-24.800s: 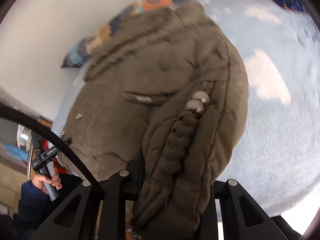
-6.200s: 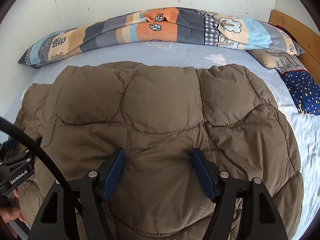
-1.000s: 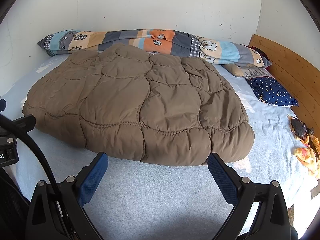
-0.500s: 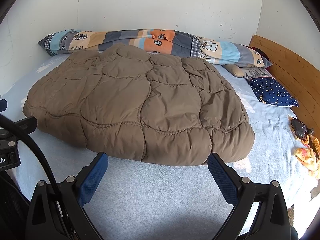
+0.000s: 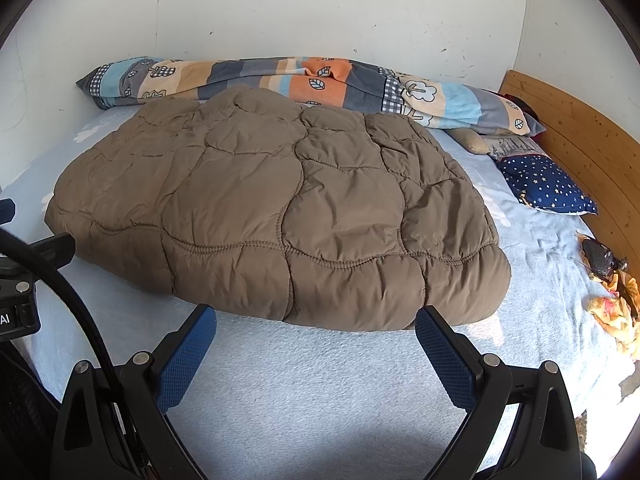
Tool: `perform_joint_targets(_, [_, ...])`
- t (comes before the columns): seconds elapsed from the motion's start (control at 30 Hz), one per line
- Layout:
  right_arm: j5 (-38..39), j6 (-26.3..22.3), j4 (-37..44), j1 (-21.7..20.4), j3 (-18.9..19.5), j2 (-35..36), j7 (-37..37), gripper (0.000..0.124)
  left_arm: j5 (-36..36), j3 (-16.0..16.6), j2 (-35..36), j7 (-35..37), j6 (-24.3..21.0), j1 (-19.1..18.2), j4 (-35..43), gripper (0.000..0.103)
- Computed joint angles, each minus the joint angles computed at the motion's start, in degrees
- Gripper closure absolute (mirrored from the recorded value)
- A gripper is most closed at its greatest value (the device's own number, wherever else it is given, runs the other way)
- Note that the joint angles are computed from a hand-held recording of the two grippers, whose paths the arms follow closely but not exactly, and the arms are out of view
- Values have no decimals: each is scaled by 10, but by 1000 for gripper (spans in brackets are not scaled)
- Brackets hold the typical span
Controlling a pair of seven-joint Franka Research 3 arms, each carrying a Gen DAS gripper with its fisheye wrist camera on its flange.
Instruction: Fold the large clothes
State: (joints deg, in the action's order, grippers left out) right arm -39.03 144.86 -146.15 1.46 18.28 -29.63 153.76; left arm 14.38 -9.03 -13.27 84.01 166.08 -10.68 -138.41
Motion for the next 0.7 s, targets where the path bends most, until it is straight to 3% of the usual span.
perform_joint_targets(0.33, [-38,3,15,3,11,10,9,23,-14,12,12,-5,-18,18,12,4])
perform_joint_targets(0.47, [-48,10,30,9,9,31,7,23,-56,28,11,24,-24,8,14,4])
perform_joint_targets(0.57, [-55,6,31,16,6,34,7,23,-146,55,13,98,-42,-24,21,4])
perform_joint_targets(0.7, [-58,0,23,19,0,25,17,23,-178,43,11,114,-46,-19,23,4])
